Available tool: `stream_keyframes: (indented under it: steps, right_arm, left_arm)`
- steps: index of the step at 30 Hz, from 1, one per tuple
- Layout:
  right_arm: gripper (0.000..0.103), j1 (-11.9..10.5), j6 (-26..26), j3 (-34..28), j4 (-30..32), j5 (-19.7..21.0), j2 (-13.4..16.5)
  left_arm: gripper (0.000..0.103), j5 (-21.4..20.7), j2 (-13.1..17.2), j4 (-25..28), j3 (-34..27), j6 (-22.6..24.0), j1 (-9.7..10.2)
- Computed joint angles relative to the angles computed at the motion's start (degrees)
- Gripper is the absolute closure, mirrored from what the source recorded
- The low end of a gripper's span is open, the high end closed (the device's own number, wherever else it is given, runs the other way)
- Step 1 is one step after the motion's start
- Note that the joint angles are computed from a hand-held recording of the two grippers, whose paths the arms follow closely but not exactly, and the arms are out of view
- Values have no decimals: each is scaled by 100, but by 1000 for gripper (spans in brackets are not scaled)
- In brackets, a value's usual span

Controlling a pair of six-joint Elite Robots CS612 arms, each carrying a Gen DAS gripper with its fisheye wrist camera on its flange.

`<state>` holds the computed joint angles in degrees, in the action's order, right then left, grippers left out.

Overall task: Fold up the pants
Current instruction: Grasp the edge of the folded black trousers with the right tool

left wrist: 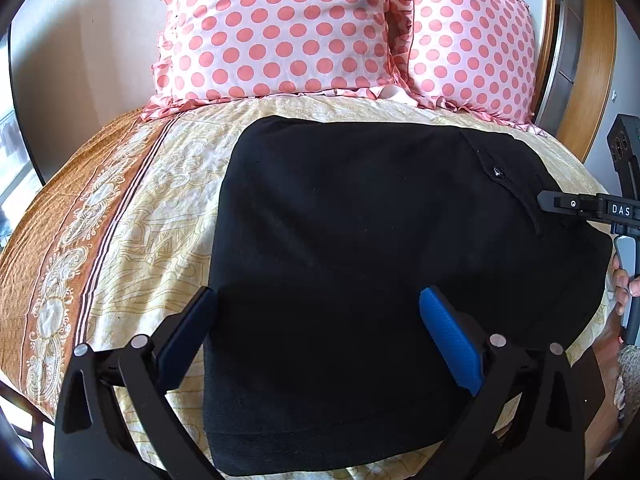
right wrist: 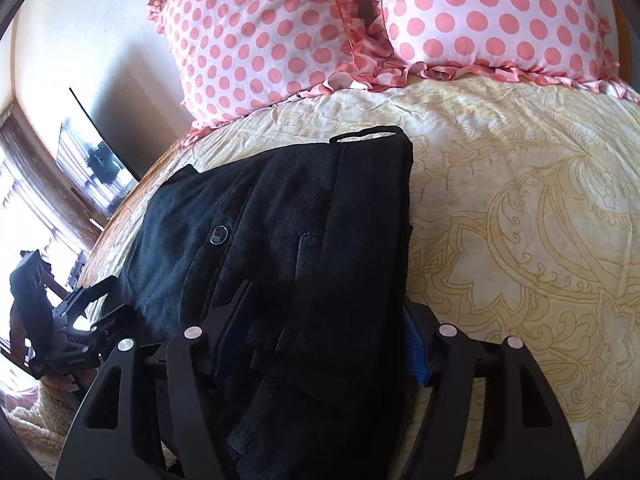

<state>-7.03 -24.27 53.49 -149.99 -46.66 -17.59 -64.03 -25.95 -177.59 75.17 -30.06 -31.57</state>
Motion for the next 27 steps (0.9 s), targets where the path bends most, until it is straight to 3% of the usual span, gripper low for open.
stream_keyframes:
  steps: [5,8,10,12,16,19,23,25,27]
  right_arm:
    - [38,-2,55,-58,107,25,31]
    - [41,9,44,175,-294,-24,-89]
    - [41,32,-223,399,-596,1,-200]
    - [41,92,-507,597,-951,-273,-291]
    - [41,72,7,195,-330,-377,-120]
    - [41,21,164,-148,338,-96,39]
    - [41,-31,243,-371,721,293,150]
    - [55,-51,210,-353,745,518,152]
    - [57,-59,83,-224,567,650,96]
  left_arm:
    - [2,58,18,-4,-12,45,-8]
    - [2,55,21,-7,-12,38,-8]
    - [2,54,25,7,-21,19,-8]
    - [2,37,27,9,-20,-4,-2]
    - [2,0,25,-13,-10,-28,4]
    - [2,0,25,-23,-7,-31,2]
    - [2,7,29,-31,-8,-33,-1]
    - [2,13,28,-43,-3,-30,-3]
    - [2,17,31,-49,-7,-33,-4]
